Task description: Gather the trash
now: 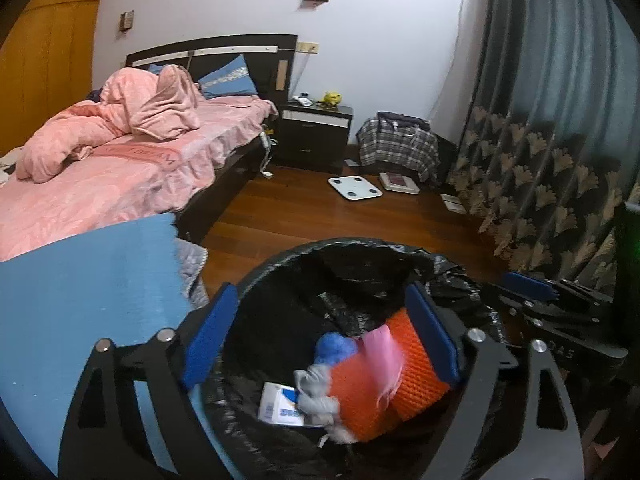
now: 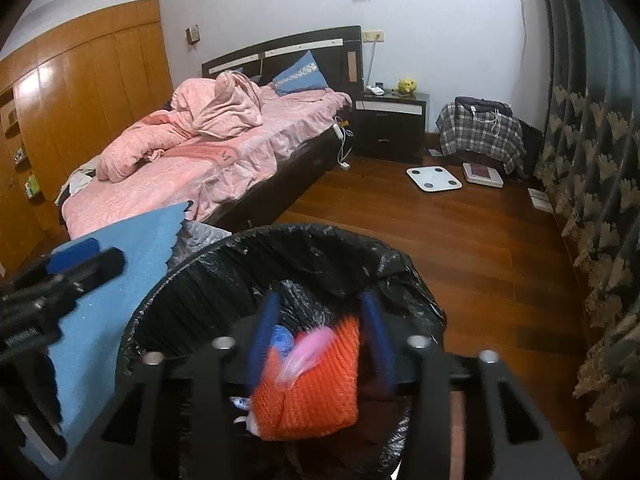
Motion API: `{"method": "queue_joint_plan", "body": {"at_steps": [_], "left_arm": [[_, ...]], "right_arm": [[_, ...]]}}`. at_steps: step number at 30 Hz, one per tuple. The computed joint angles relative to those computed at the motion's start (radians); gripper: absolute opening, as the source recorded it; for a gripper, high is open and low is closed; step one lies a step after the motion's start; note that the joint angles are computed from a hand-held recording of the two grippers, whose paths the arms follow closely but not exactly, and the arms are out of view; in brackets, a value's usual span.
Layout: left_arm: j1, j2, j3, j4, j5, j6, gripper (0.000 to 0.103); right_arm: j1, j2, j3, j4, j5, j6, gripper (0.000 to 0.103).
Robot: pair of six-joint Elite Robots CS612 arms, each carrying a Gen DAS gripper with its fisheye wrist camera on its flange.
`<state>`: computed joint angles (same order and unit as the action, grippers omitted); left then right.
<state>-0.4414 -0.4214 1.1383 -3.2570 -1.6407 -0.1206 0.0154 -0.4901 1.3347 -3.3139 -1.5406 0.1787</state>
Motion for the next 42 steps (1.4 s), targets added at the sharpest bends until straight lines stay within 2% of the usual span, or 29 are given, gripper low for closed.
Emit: {"method": "queue_joint_plan", "body": {"at_steps": [1,3,6,12,24,33,42], "left_arm": [[0.002,-0.006,0.01,-0.006,0.009,-0.001,0.088],[0.005,-0.022,0.031,-0.012,0.036,-0.001,0.09],[0.006,-0.055,0.08,-0.023,0.074,-0.005,0.094],[0.007,-0.123,0.186,-0.059,0.132,-0.015,0.096],[0.0,-0.238,0.384,-0.152,0.234,-0.073,0.096],[-0.009,-0.292,0.47,-0.208,0.277,-0.074,0.096],[-0.016,-0.327,0.519,-0.261,0.3,-0.08,0.096]], "right_arm": [[0.0,-0.004,0.007,-0.006,0.0,0.003,0.071],[0.002,-0.013,0.022,-0.022,-0.001,0.007,0.091],[0.004,-0.031,0.046,-0.045,0.013,0.001,0.097],[0.023,-0.081,0.102,-0.094,0.049,-0.034,0.097],[0.062,-0.146,0.176,-0.156,0.061,-0.043,0.097],[0.081,-0.185,0.211,-0.152,0.09,-0.078,0.097],[0.088,-0.209,0.239,-0.192,0.096,-0.099,0.097]]}}
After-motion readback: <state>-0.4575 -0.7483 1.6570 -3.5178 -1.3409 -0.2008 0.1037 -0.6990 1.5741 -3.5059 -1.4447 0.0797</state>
